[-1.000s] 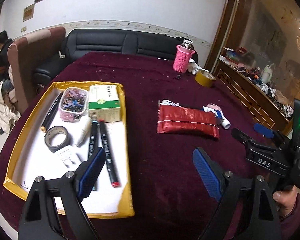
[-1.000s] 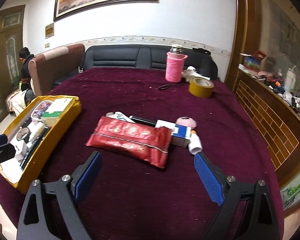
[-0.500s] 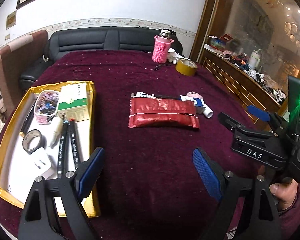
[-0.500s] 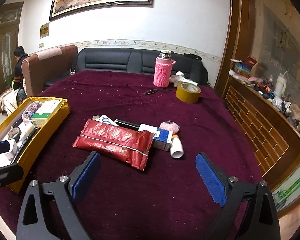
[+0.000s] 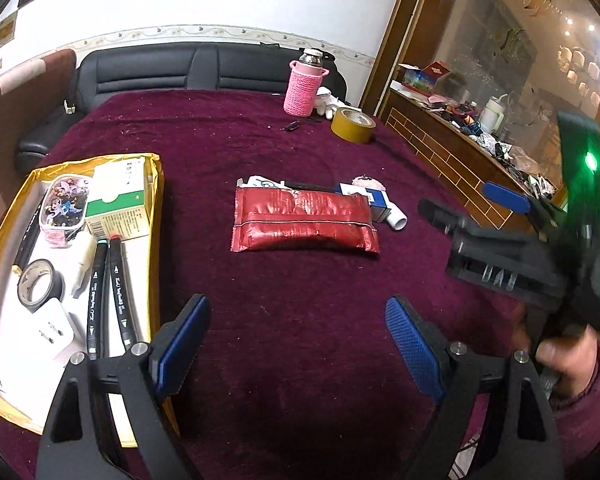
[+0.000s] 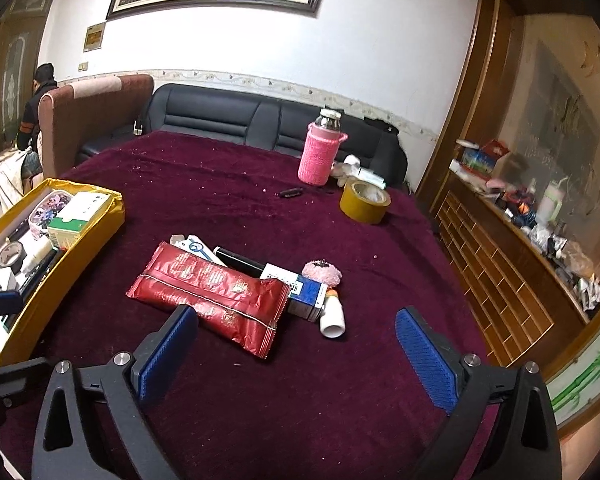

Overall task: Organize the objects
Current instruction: 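Move both tools toward the red foil pouch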

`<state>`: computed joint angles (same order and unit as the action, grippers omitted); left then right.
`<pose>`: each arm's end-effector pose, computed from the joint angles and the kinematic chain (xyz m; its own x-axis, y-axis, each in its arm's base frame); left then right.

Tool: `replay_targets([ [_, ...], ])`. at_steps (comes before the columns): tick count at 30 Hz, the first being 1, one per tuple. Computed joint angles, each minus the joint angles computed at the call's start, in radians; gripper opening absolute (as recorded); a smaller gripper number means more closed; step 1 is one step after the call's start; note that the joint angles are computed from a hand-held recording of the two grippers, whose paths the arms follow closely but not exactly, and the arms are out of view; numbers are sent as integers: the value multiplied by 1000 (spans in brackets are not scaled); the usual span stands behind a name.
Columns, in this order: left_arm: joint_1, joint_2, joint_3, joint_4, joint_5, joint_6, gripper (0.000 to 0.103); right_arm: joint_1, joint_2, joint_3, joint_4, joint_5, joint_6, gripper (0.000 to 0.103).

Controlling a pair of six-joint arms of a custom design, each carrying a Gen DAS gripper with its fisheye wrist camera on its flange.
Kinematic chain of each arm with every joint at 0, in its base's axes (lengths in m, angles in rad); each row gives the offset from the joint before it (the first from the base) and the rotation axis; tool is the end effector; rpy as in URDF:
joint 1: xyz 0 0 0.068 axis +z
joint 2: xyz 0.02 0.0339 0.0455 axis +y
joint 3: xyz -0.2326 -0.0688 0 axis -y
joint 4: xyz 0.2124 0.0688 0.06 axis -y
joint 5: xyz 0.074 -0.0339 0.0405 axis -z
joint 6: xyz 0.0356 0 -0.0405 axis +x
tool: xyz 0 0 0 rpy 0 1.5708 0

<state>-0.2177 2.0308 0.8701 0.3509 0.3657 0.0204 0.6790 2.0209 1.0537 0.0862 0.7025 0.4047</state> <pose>0.3262 -0.0852 0.0734 -0.6979 0.1739 -0.6948 0.4568 0.8552 -0.2448 0.2911 0.2054 0.1041 -0.6145 -0.1098 -0.7812 0.0899 0.9741 -0.2076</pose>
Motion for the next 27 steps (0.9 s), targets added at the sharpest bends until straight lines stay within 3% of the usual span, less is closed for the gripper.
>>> replay_targets([
  [4,28,10,-16,1,39,10,88,-109,-102,-25,-7,-188,17,101],
  [7,53,31,-26,-7,85,31,88,-202,-169,-34,18,-393,30,101],
  [9,66,46,-30,-17,119,52,88,-270,-148,-15,82,-587,37,103],
  [11,68,57,-38,-20,130,63,88,-312,-29,110,39,-738,38,103],
  [14,63,88,-37,-51,175,94,88,-293,177,378,-160,-685,74,103],
  [18,45,95,-99,-10,192,173,88,-302,338,574,-246,-788,194,103],
  [21,30,95,-129,5,202,234,88,-282,366,630,-239,-807,225,103],
  [27,26,131,-98,-11,230,301,88,-150,275,659,-197,-630,152,103],
])
